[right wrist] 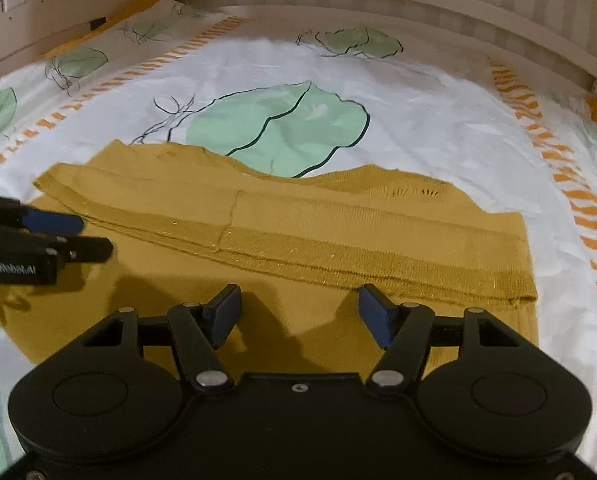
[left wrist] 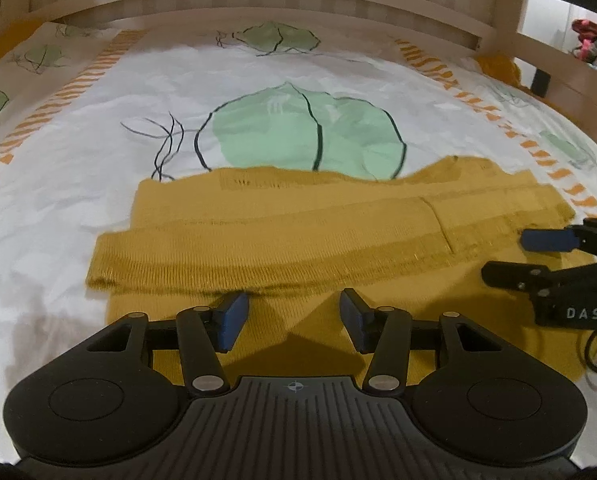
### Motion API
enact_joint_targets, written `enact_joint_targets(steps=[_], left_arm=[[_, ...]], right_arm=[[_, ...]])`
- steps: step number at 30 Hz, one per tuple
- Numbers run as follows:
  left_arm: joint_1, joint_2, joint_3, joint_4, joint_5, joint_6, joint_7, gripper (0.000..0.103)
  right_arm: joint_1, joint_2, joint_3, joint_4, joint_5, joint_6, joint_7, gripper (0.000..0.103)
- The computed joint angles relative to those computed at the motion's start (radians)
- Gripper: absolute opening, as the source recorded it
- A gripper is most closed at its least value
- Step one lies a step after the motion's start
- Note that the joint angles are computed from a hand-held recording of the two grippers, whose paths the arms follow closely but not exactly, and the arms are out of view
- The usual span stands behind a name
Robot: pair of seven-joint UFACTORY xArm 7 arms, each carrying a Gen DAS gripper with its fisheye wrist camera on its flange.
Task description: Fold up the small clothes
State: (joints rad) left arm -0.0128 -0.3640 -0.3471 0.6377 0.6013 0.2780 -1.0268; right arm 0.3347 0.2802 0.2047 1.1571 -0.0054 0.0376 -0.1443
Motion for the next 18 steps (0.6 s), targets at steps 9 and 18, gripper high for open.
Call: enact_joint_targets(steps=[9,18], left_arm=[[0.041,0.116,0.056,0.098,0.066,-0.024,-0.007,0.049],[0.078,0.118,0.097,0.118,0.177,0.002,-0.156,0.049]], right_arm=[[0.061,0.114,-0.098,0.150,-0.052,-0.021,0.117,0.068],[0.060,0.157,-0.137,0.229,-0.040,-0.024,0.216,0.070]])
